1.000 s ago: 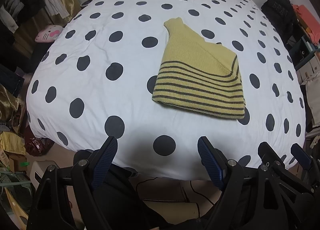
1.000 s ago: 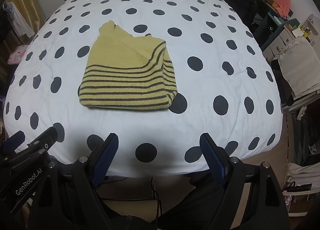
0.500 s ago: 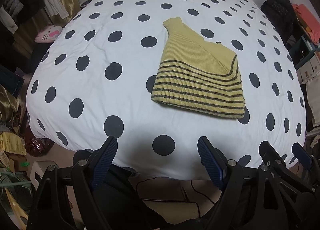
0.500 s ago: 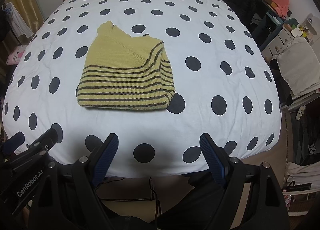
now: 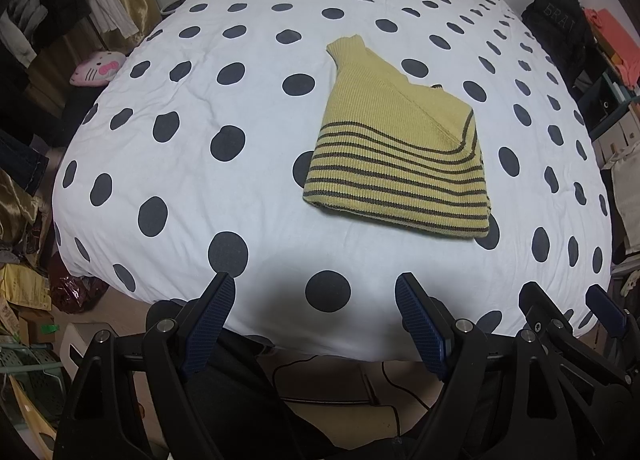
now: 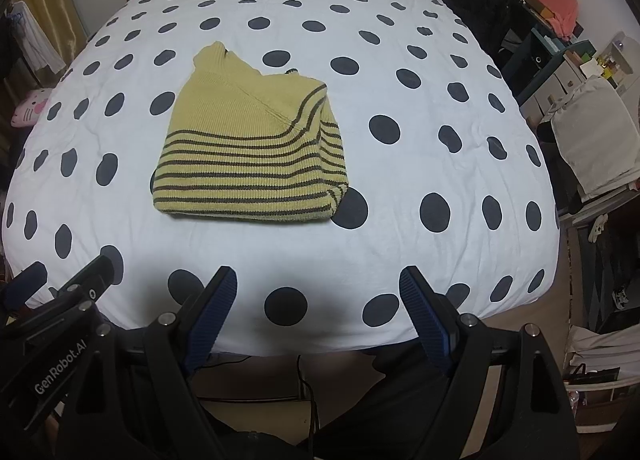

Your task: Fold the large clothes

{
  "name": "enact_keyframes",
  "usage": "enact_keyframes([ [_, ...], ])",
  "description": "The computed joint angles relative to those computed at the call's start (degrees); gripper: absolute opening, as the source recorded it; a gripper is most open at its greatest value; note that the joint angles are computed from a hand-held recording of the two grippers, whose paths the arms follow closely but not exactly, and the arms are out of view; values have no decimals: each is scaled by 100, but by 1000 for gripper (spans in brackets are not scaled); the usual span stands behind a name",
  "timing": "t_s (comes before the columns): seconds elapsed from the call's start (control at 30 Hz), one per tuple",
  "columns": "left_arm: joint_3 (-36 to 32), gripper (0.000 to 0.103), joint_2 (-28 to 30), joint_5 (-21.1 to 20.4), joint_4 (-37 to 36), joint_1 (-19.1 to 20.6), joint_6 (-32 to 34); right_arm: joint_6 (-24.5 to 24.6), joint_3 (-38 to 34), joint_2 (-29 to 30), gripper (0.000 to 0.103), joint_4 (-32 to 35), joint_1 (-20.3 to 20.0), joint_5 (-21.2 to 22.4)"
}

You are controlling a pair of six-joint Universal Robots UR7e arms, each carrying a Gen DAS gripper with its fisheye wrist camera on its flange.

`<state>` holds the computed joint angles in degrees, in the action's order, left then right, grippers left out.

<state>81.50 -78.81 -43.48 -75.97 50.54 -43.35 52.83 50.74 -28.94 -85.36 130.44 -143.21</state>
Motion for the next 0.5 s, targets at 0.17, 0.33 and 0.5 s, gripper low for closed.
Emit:
enact_keyframes([
  [0.17, -5, 83, 2, -5, -3, 4, 5, 19, -28, 26, 83, 11, 9, -8],
  [0.33, -8, 83, 7, -6, 10, 3, -8, 34, -26, 23, 83, 25, 9, -5],
  [0.5, 15, 83, 1, -21, 4, 1, -35, 41, -76, 60, 83, 50, 12, -4],
])
